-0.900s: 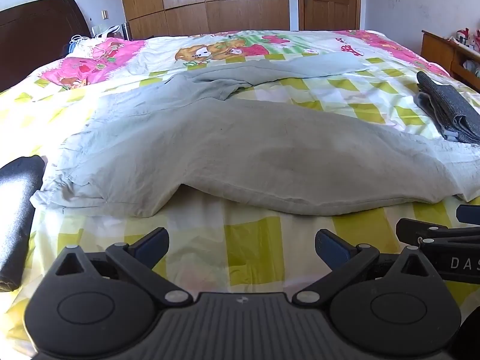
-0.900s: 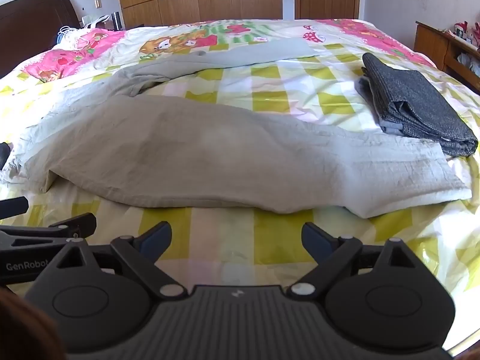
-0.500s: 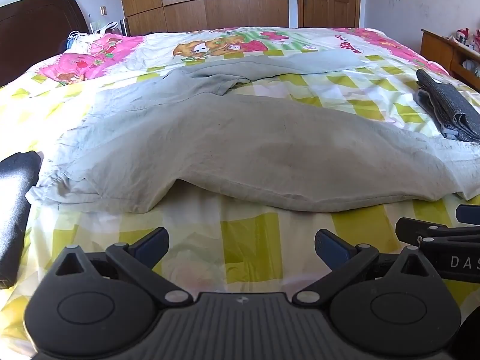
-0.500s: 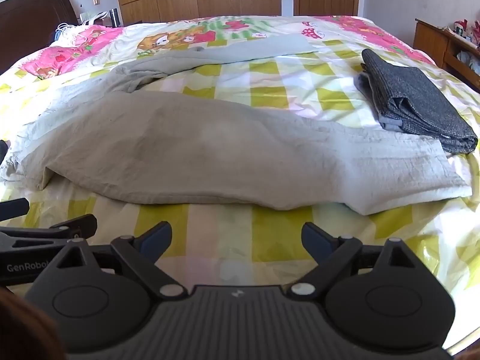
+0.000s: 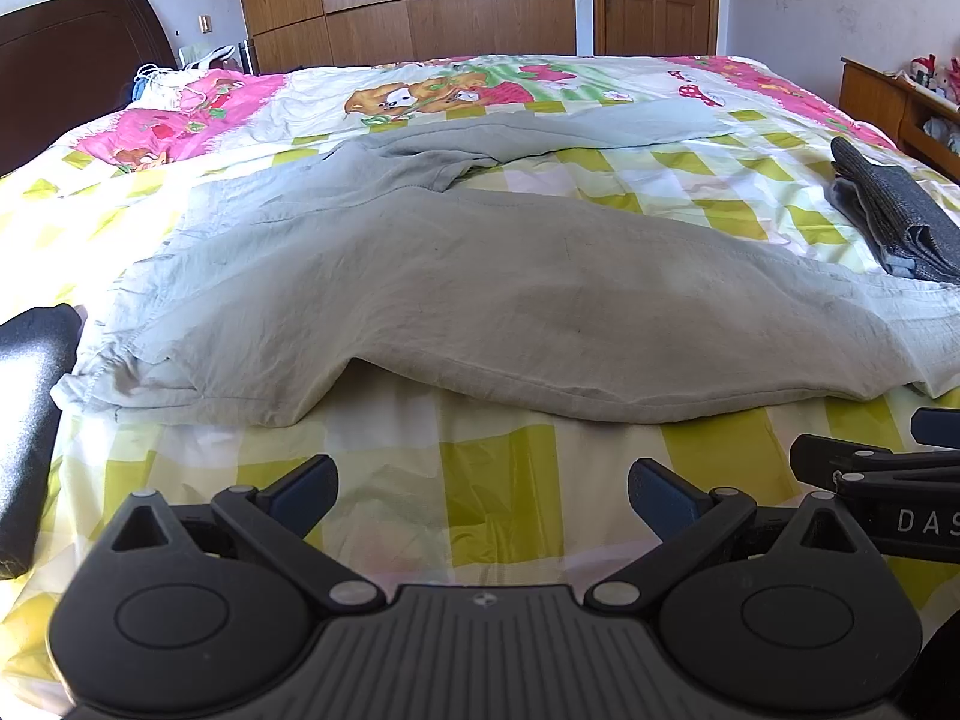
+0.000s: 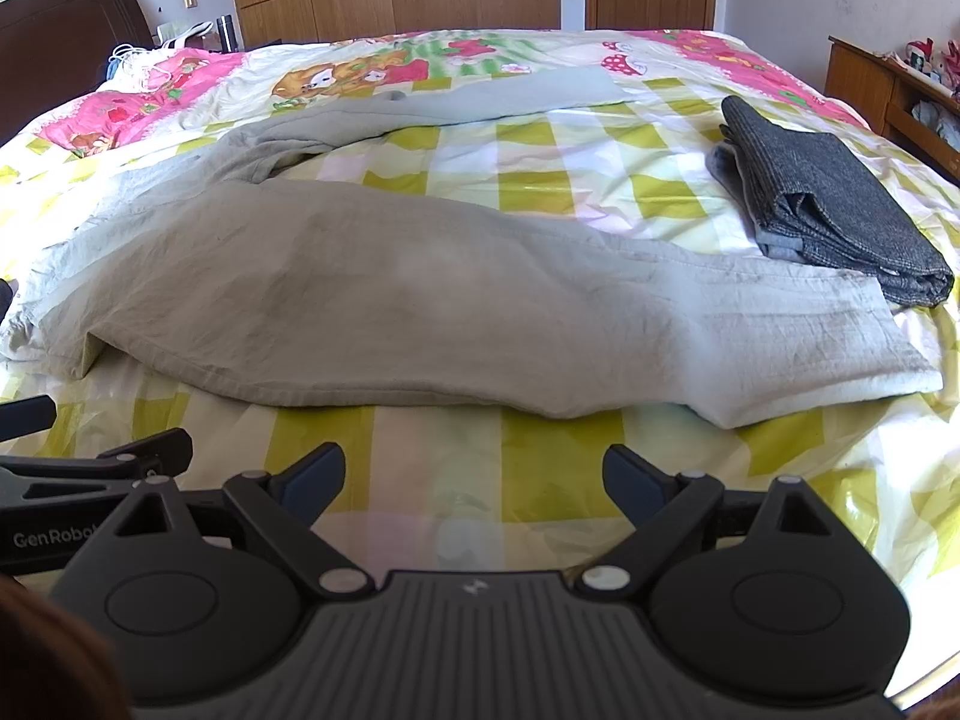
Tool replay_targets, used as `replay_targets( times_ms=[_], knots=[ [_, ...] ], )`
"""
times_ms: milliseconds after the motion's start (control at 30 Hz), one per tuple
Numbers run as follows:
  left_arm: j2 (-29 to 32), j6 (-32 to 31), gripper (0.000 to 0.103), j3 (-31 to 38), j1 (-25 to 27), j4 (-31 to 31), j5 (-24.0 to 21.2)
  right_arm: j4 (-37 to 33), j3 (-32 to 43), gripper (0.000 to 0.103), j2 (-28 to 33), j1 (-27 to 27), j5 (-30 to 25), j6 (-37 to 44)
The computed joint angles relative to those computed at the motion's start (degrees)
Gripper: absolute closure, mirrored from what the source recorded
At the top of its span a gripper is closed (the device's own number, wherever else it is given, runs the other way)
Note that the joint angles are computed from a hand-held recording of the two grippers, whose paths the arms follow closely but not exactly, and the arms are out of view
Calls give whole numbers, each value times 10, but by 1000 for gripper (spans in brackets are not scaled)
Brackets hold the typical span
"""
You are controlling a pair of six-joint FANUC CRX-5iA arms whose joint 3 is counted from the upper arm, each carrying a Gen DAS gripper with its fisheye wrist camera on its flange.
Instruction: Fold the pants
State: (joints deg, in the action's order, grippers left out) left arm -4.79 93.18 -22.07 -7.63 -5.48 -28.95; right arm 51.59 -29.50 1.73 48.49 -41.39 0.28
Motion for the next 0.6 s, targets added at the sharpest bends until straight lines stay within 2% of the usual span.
replay_targets(
  times_ms=[600],
  knots=[
    [-7, -32, 0, -18, 9, 29, 23, 0, 0, 14, 1, 0, 1, -1]
  ],
)
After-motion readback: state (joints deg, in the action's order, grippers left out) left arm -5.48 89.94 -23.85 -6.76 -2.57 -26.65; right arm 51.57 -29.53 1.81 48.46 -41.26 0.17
